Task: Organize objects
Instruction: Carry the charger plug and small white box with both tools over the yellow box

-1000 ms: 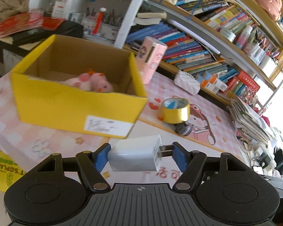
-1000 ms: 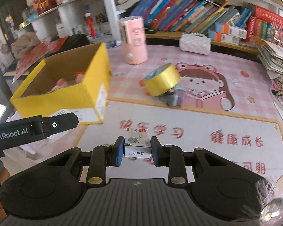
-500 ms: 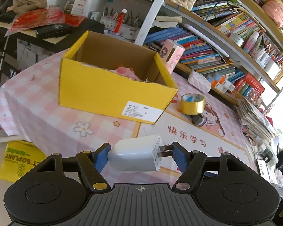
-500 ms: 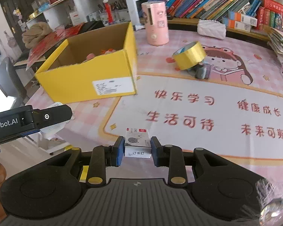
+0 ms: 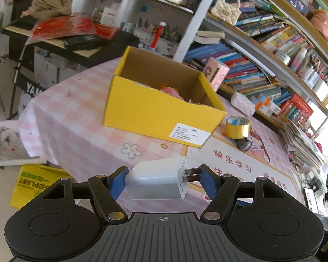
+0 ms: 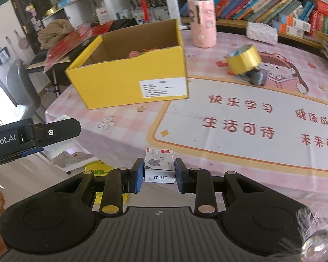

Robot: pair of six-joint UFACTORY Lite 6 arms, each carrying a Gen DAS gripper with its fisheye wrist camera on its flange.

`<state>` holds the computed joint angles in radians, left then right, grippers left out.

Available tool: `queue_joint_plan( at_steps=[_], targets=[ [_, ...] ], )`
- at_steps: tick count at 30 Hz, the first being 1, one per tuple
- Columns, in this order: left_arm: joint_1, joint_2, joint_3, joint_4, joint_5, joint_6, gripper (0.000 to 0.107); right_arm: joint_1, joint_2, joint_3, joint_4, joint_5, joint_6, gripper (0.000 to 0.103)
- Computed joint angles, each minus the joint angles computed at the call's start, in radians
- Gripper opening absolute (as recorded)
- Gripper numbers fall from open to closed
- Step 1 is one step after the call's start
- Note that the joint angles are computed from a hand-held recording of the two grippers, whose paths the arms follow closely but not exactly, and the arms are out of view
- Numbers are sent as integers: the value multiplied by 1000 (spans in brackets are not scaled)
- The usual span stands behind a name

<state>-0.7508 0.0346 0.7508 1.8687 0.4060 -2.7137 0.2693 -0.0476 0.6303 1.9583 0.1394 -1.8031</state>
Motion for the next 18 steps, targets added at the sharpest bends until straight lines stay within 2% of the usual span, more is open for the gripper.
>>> queue_joint_plan(
  at_steps=[7,15,18],
  targets=[
    [15,-91,-83,-20,23,7,70,89,9,20,135,-31,-111,28],
    [36,-153,-130,-5,32,6,70,159,25,49,496,-68,-444,28],
    [44,-164,-138,11,30,-6,70,172,24,59,522,-81,-468,28]
  ],
)
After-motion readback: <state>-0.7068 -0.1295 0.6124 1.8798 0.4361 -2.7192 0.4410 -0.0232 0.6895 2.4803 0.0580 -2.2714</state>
